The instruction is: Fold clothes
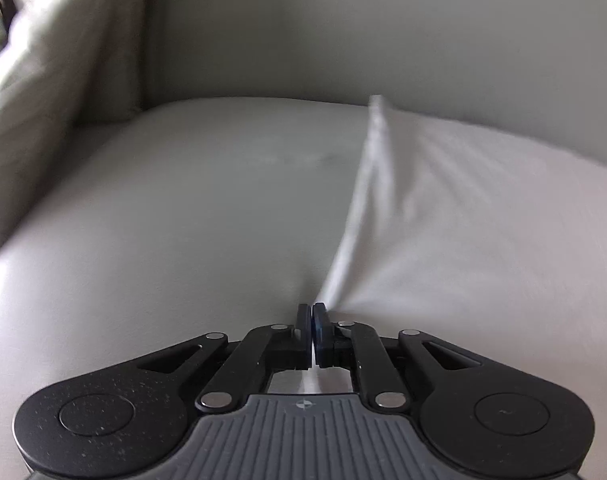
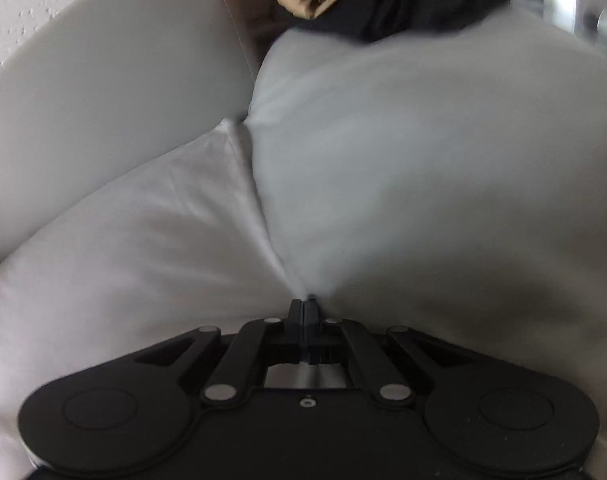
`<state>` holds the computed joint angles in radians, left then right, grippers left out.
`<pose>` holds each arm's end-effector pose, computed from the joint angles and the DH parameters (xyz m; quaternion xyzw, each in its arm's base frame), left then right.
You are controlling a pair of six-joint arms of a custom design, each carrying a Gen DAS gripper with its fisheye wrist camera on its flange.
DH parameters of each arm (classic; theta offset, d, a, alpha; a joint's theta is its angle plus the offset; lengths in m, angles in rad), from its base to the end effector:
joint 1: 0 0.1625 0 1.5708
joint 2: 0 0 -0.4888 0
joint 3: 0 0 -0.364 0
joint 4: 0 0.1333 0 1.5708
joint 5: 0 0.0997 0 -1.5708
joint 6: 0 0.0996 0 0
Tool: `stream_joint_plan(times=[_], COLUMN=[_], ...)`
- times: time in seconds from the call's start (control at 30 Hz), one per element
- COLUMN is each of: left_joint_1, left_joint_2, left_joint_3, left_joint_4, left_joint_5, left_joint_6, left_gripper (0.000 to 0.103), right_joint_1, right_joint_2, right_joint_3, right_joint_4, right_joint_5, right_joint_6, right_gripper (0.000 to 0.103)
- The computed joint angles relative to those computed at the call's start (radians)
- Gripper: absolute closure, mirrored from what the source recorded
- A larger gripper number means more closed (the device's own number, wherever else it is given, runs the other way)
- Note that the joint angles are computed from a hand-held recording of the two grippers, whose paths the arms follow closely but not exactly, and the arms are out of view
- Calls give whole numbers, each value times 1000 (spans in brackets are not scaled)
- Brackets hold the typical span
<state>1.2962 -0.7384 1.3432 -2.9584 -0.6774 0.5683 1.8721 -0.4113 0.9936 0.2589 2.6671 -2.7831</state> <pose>-0.0073 -0.8038 0.3106 0.1907 0.8281 -0.2819 0.4454 0.2528 -0.6629 0.0574 -0.2086 -0.7917 0.4458 0.3619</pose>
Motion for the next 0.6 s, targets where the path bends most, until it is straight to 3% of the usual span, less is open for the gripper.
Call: stream_joint_plan(times=[0.1,0.17,0.23,0.3,0.4,0.43,0.47,0.53,0.6], left_joint_1=[6,10,14,19,20,15,8,-3,-12], left_joint_2=[-18,-70,-118,-160,-182,-178,-169,-167,-172], left_joint_3=[20,49,87,120,146,147,144,157,170], left_joint_4=[-37,20,42,72,173,209,249,252,233], left_joint_5=[30,-20,-118,-230,-351,-336,-278,-200,-141], left_joint_6=[47,-17,-44,-65,-91,-99,-111,-124,-125], left_gripper=[98,99,99,98,96,96,95,94,94], right_joint_1=[28,48,62,61,34,28,31,44,58], right_joint_2=[63,54,-20,-98,-136,-125,-104,-45,-34], right_joint_3=[-106,-92,35,180,257,243,213,131,119], right_joint_4=[139,144,9,-140,-185,-136,-74,78,126], right_joint_5=[89,92,22,-100,-272,-277,-240,-93,-54], right_joint_6=[13,44,10,-21,13,59,107,176,194], right_gripper=[103,100,90,89,89,91,103,103,103])
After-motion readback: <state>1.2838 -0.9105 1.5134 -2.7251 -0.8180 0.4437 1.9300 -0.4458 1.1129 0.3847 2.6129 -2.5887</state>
